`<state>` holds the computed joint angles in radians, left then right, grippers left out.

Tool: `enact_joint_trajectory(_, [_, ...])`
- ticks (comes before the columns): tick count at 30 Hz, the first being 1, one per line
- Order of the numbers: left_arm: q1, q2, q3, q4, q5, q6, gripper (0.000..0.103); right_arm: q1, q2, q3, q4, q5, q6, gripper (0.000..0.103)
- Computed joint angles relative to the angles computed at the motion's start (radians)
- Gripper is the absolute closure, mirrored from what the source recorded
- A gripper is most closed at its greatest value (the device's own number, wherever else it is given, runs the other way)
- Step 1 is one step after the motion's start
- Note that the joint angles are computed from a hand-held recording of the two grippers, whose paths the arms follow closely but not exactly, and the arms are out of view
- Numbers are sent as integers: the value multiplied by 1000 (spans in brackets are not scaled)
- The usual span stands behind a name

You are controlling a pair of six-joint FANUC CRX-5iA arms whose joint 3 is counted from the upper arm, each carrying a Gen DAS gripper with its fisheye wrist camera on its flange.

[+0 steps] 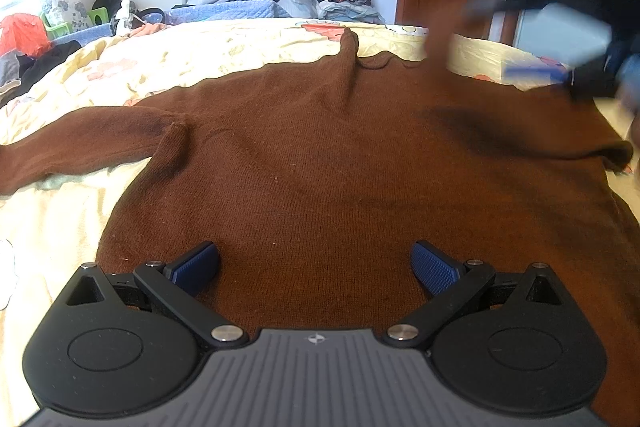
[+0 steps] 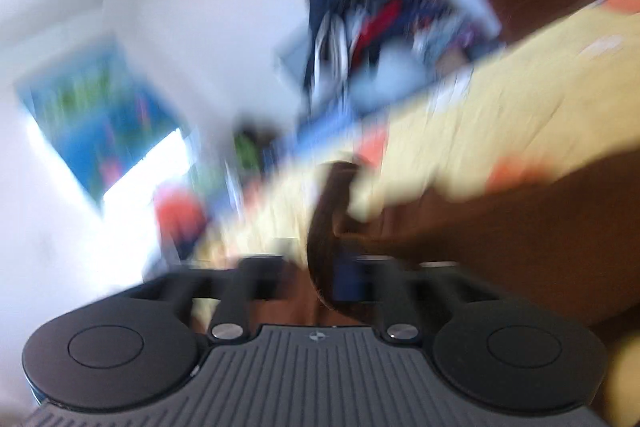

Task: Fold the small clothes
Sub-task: 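Grasp a sweater sleeve with the right gripper and fold it across the body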

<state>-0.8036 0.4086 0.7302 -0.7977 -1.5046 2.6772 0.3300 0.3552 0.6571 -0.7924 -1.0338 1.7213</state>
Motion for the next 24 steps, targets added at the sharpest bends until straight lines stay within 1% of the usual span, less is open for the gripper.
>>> enact_joint_trajectory(1, [3, -10, -10, 10, 10, -6, 0, 28, -29, -53, 47, 36, 14, 32])
enact_joint_trajectory(3, [26, -46, -42, 71, 45, -8, 0, 37, -77, -128, 61, 38, 118, 35])
enact_joint_trajectory(4, [47, -76, -75, 117, 94, 5, 0, 49, -116, -183, 94, 68, 139, 35])
enact_joint_trajectory(6, [105, -132, -143, 212, 217, 26, 0, 61, -191, -308, 161, 166, 168, 35])
enact_joint_trajectory(7, [129, -129, -134, 240, 232, 20, 0, 63, -219, -355, 191, 212, 163, 34])
enact_joint_trajectory(8, [147, -105, -94, 251, 217, 6, 0, 52, -238, -394, 202, 244, 164, 30])
enact_joint_trajectory(9, [157, -70, -39, 246, 185, -15, 0, 55, -256, -432, 234, 281, 133, 24])
enact_joint_trajectory(10, [162, -25, 31, 226, 140, -47, 0, 52, -243, -437, 248, 283, 95, 22])
enact_joint_trajectory(11, [165, 29, 114, 206, 85, -88, 0, 28, -239, -435, 209, 271, 82, 23])
enact_joint_trajectory(12, [173, 88, 203, 200, 26, -135, 0, 5, -241, -434, 151, 278, 103, 14])
enact_joint_trajectory(13, [182, 135, 272, 205, -16, -170, 0, -5, -245, -446, 143, 281, 94, 8])
enact_joint_trajectory(14, [196, 179, 337, 225, -52, -198, 0, -7, -239, -442, 138, 275, 84, 5])
enact_joint_trajectory(15, [207, 211, 384, 241, -76, -213, 0, -14, -237, -442, 116, 274, 96, 4])
enact_joint_trajectory(16, [211, 235, 418, 244, -94, -218, 0, -12, -241, -455, 104, 282, 106, 3])
enact_joint_trajectory(19, [200, 299, 516, 207, -166, -227, 0, -20, -245, -462, 87, 277, 124, 2])
enact_joint_trajectory(21, [191, 308, 522, 188, -175, -227, 0, -22, -246, -463, 81, 275, 129, 1])
enact_joint_trajectory(24, [176, 301, 502, 156, -163, -229, 0, -25, -245, -464, 69, 273, 137, 0])
